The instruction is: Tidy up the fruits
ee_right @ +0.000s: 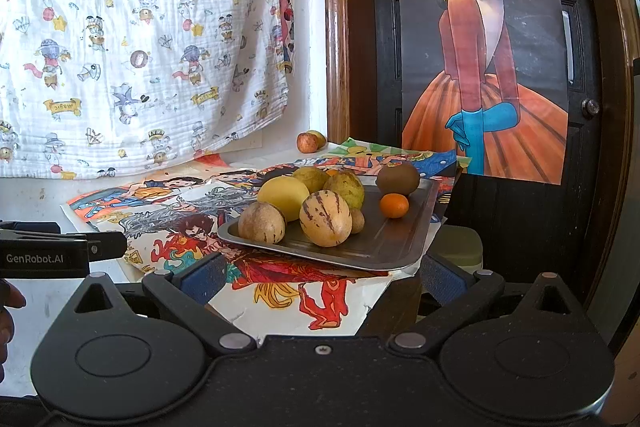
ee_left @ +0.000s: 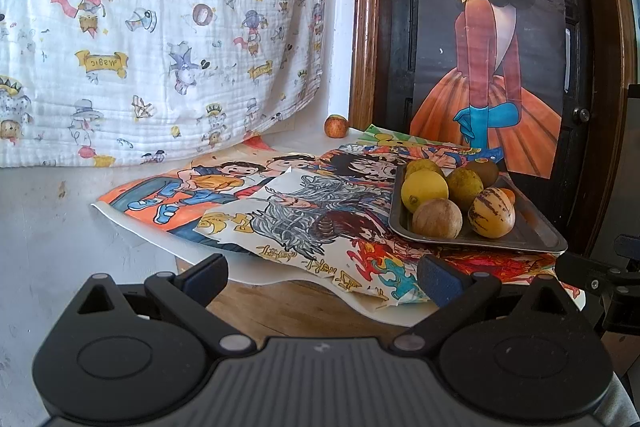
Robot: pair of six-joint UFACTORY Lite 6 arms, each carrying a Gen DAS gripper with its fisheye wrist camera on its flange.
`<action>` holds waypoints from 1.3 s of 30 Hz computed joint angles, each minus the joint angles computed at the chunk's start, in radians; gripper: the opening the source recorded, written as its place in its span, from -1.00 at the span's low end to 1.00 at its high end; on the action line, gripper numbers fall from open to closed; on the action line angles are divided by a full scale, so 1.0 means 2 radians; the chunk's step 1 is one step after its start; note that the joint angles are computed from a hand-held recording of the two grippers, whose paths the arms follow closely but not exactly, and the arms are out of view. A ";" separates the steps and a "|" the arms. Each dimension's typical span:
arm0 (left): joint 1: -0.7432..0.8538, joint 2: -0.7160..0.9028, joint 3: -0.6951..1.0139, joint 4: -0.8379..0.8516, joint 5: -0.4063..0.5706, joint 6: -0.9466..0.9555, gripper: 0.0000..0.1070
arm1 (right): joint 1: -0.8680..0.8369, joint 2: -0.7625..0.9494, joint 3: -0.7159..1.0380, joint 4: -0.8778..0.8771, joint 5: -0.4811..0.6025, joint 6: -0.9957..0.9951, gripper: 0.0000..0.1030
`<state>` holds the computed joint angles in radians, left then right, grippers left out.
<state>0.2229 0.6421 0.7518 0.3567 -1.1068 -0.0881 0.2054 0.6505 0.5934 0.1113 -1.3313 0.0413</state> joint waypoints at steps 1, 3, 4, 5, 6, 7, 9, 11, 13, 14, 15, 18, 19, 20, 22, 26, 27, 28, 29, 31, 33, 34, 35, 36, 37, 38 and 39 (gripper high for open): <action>0.000 0.000 0.000 0.000 0.000 0.000 0.92 | 0.000 0.001 0.000 0.000 0.000 0.000 0.99; 0.000 0.002 0.000 -0.001 0.000 0.000 0.92 | 0.000 0.000 0.000 0.000 0.000 0.000 0.99; 0.001 0.003 0.000 -0.001 0.000 0.000 0.92 | 0.000 0.000 0.000 0.000 0.000 0.000 0.99; 0.001 0.004 0.000 -0.002 -0.001 0.001 0.92 | 0.001 0.001 0.000 0.000 -0.001 0.000 0.99; 0.001 0.004 0.000 -0.001 -0.002 0.001 0.92 | 0.000 0.000 0.000 0.000 0.000 0.000 0.99; 0.001 0.005 0.000 -0.002 -0.001 0.001 0.92 | 0.000 0.000 0.000 0.000 0.000 0.000 0.99; 0.000 0.004 0.000 -0.004 0.000 0.000 0.92 | 0.000 0.000 0.000 0.000 0.000 0.000 0.99; -0.001 0.003 0.000 -0.005 0.003 0.000 0.92 | 0.000 0.001 0.000 0.001 0.000 0.000 0.99; 0.000 0.003 0.000 -0.004 0.003 -0.001 0.92 | -0.001 0.001 0.000 -0.001 0.000 0.000 0.99; 0.000 0.002 0.000 -0.004 0.004 -0.001 0.92 | -0.001 0.000 0.000 -0.001 0.001 0.000 0.99; -0.002 0.002 0.002 -0.005 0.007 -0.002 0.92 | -0.001 0.000 0.000 -0.001 0.001 0.000 0.99; -0.002 0.001 0.001 -0.006 0.008 -0.002 0.92 | 0.000 0.000 0.001 0.000 0.001 0.000 0.99; -0.002 0.001 0.001 -0.006 0.008 -0.002 0.92 | 0.000 0.000 0.000 0.000 0.001 0.000 0.99; -0.002 0.001 0.001 -0.005 0.008 -0.002 0.92 | 0.000 0.000 0.000 0.000 0.001 0.000 0.99; -0.002 0.000 0.001 -0.006 0.009 -0.002 0.92 | 0.000 0.000 0.000 0.000 0.001 0.000 0.99; -0.002 0.001 0.001 -0.006 0.009 -0.002 0.92 | 0.000 0.000 0.000 0.000 0.001 0.000 0.99; -0.002 0.001 0.001 -0.006 0.009 -0.002 0.92 | 0.000 0.000 0.000 0.000 0.001 0.000 0.99; -0.001 0.001 0.000 -0.006 0.009 -0.002 0.92 | 0.000 -0.001 0.000 0.001 0.002 0.000 0.99; -0.001 0.000 0.000 -0.006 0.008 -0.002 0.92 | 0.000 -0.001 0.000 0.001 0.002 0.000 0.99; -0.002 0.001 0.001 -0.006 0.009 -0.002 0.92 | 0.001 -0.001 0.000 0.001 0.002 0.000 0.99; -0.002 0.001 0.001 -0.006 0.009 -0.003 0.92 | 0.001 -0.001 0.000 0.001 0.002 0.000 0.99; -0.002 0.001 0.001 -0.006 0.009 -0.002 0.92 | 0.001 -0.001 0.000 0.001 0.002 0.000 0.99; -0.001 0.001 0.000 -0.006 0.008 -0.002 0.92 | 0.001 -0.001 0.000 0.001 0.002 0.000 0.99; -0.002 0.001 0.001 -0.006 0.009 -0.003 0.92 | 0.001 -0.001 0.000 0.001 0.002 0.000 0.99; -0.001 0.001 0.001 -0.006 0.009 -0.002 0.92 | 0.001 -0.001 0.000 0.001 0.002 0.000 0.99; -0.001 0.001 0.001 -0.006 0.009 -0.003 0.92 | 0.001 -0.001 0.000 0.001 0.002 0.000 0.99; -0.002 0.001 0.002 -0.006 0.010 -0.003 0.92 | 0.000 -0.002 0.000 0.001 0.002 0.000 0.99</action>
<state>0.2195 0.6432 0.7549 0.3446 -1.0871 -0.0937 0.2062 0.6474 0.5928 0.1129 -1.3274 0.0414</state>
